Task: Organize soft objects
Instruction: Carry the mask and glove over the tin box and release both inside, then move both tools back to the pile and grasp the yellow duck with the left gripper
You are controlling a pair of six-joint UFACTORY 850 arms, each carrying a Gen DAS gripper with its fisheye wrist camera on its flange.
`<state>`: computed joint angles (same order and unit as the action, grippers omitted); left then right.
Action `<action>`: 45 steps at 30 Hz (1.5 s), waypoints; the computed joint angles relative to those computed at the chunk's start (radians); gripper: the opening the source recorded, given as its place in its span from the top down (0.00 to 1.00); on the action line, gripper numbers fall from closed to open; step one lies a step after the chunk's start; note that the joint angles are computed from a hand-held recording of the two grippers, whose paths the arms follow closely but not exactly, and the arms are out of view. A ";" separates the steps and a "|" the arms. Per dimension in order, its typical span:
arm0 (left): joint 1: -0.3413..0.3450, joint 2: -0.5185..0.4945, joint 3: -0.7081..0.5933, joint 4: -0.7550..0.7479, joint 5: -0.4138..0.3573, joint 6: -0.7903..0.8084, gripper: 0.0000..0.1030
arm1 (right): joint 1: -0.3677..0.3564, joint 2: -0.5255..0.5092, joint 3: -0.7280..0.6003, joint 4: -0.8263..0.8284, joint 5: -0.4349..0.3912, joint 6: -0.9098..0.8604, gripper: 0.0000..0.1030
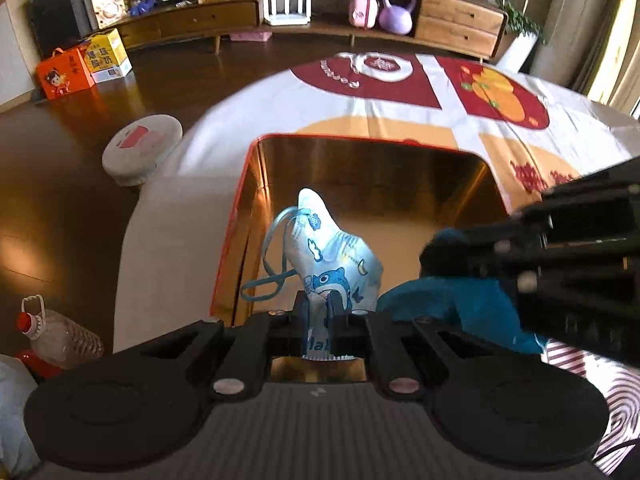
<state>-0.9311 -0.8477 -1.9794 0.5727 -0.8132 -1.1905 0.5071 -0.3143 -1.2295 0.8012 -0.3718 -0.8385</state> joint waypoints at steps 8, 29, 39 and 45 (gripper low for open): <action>0.016 -0.012 -0.005 -0.066 0.006 0.037 0.91 | 0.008 -0.003 0.015 -0.106 -0.021 0.092 0.88; -0.008 0.049 0.057 -0.015 0.018 -0.078 0.53 | -0.016 0.079 0.079 0.007 0.025 0.005 0.59; -0.060 0.078 0.057 0.110 -0.032 -0.181 0.34 | -0.046 0.207 0.182 0.245 0.052 -0.204 0.33; -0.095 0.099 0.064 0.183 -0.040 -0.268 0.29 | -0.067 0.289 0.251 0.389 0.054 -0.327 0.24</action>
